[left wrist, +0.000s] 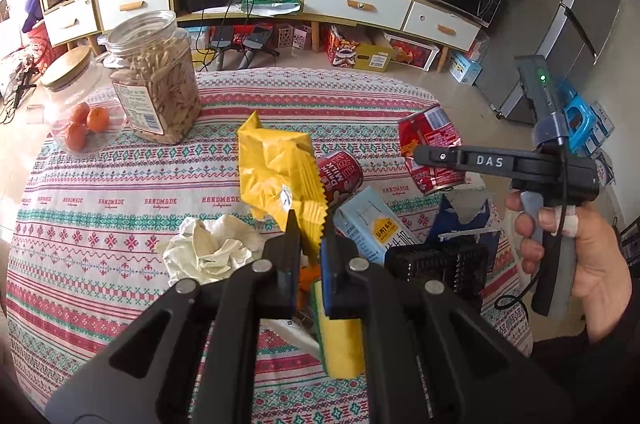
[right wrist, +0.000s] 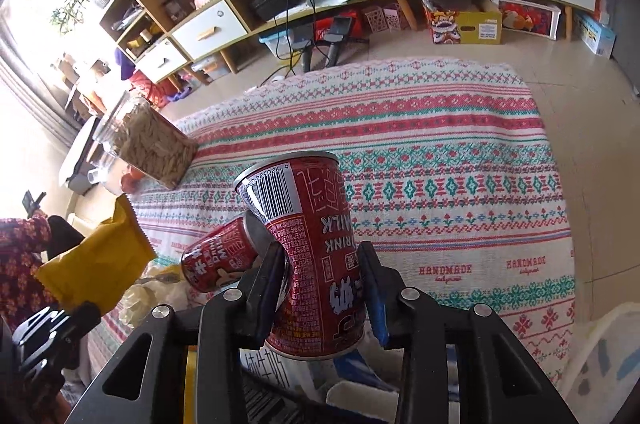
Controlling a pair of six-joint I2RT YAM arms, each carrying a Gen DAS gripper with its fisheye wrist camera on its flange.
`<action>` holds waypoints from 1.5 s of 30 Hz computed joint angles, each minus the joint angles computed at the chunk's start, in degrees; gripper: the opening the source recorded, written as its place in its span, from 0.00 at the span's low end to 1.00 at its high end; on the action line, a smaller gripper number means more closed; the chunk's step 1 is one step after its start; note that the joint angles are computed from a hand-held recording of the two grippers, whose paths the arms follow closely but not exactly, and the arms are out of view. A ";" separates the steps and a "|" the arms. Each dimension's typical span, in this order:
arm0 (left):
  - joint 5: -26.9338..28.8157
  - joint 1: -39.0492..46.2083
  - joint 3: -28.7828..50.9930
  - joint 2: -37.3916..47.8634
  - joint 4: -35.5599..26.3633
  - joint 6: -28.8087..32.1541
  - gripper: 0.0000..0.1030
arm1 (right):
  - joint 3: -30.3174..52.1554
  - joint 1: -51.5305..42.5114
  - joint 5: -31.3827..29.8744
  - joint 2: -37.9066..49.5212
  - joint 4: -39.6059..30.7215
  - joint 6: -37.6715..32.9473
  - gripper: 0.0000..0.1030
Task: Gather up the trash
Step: 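Carry the yellow bag to the white bucket and open the left gripper while the right carries the can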
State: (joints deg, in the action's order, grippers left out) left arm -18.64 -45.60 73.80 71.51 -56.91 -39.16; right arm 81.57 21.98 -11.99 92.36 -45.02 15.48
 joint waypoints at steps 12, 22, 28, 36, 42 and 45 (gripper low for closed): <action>-6.03 -11.43 7.96 8.09 -0.41 -0.63 0.09 | -4.27 -12.84 -2.12 -16.00 -9.92 -7.65 0.37; -4.49 -18.32 22.17 22.60 2.21 2.57 0.09 | -7.36 -39.72 -10.33 -22.52 -20.08 -23.62 0.37; 0.90 -20.58 33.41 34.55 4.88 4.45 0.09 | -7.37 -57.15 -14.78 -20.11 -25.22 -36.00 0.37; 8.48 -21.73 53.76 52.47 2.12 4.94 0.09 | -7.22 -70.94 -15.88 -15.33 -28.16 -48.12 0.37; 11.37 -21.74 69.78 64.20 -5.28 4.55 0.09 | -6.68 -77.11 -15.80 -11.87 -29.39 -53.35 0.37; 12.70 -21.97 72.08 65.96 -6.12 4.25 0.09 | -6.42 -77.99 -15.41 -10.97 -29.49 -54.03 0.37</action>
State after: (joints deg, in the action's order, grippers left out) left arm -5.93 -67.58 145.88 137.48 -63.03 -34.91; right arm 75.15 -56.02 -27.40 81.39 -74.51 -38.55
